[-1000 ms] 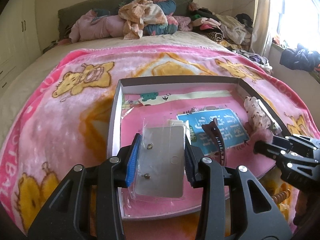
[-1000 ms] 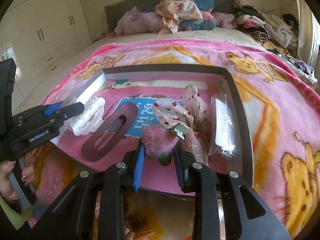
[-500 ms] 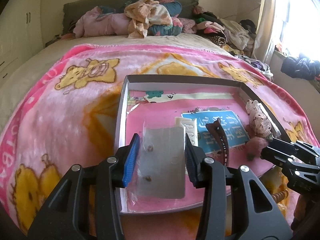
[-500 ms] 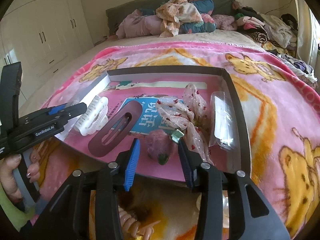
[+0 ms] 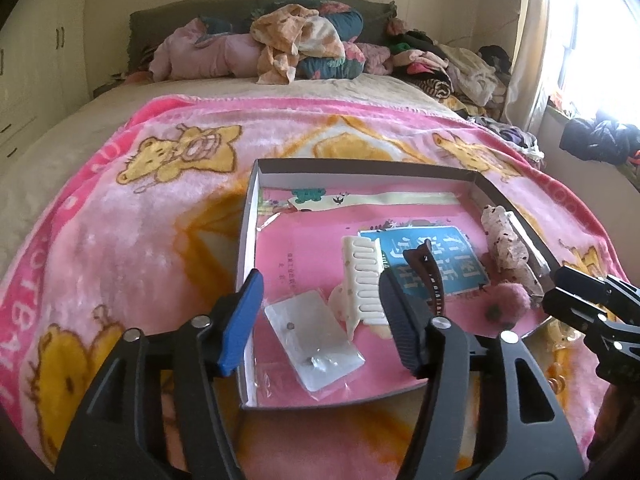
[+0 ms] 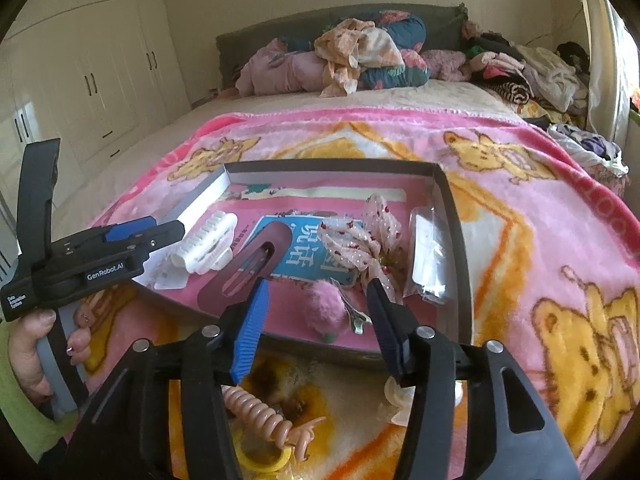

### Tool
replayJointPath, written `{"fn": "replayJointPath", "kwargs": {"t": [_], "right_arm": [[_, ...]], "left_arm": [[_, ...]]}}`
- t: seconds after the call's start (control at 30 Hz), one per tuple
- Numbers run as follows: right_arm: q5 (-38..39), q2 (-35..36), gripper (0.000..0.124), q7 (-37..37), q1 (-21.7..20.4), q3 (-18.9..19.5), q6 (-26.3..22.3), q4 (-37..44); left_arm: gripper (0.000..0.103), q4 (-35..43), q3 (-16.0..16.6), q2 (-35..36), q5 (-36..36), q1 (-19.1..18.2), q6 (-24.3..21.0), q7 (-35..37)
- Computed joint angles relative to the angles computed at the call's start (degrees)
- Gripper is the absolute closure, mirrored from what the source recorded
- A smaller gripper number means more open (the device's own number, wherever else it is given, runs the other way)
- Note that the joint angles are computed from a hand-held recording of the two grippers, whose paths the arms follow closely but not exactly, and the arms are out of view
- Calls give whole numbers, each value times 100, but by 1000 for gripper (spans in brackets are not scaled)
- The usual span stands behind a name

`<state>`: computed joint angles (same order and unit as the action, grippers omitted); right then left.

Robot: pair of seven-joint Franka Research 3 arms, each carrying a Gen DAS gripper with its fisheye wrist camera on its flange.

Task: Organize jewelry
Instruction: 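Open the left tool to release the packet in the tray, lift both tools, then grasp the small blue box with the left tool while the right tool approaches the yellow rings bag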

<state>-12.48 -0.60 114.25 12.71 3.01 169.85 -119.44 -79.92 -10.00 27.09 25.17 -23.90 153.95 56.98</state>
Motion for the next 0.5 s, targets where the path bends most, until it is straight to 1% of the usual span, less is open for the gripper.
{"fn": "replayJointPath", "kwargs": {"t": [0.07, 0.1, 0.23, 0.27, 0.3, 0.37, 0.43, 0.5], "right_arm": [[-277, -77, 63, 260, -31, 3, 68, -62], [-439, -132, 61, 408, -61, 15, 112, -103], [-1002, -314, 49, 916, -248, 144, 187, -208], [-1126, -365, 47, 1029, -303, 180, 215, -245], [-1260, -429, 46, 1163, -369, 225, 242, -287], [-1483, -551, 42, 1426, -517, 334, 282, -364], [-1543, -662, 41, 1536, -627, 416, 332, -448], [-1594, -759, 40, 1623, -746, 520, 352, -521]], "left_arm": [[44, -110, 39, -95, 67, -35, 31, -84], [43, -168, 59, -146, 117, -55, 50, -135], [32, -420, 80, -363, 268, -68, 172, -335], [27, -490, 93, -430, 325, -78, 205, -403], [24, -558, 89, -492, 364, -73, 241, -450], [15, -740, 15, -631, 336, -3, 394, -453], [12, -881, 41, -765, 454, -29, 492, -575], [12, -1016, 48, -893, 577, -49, 540, -695]]}}
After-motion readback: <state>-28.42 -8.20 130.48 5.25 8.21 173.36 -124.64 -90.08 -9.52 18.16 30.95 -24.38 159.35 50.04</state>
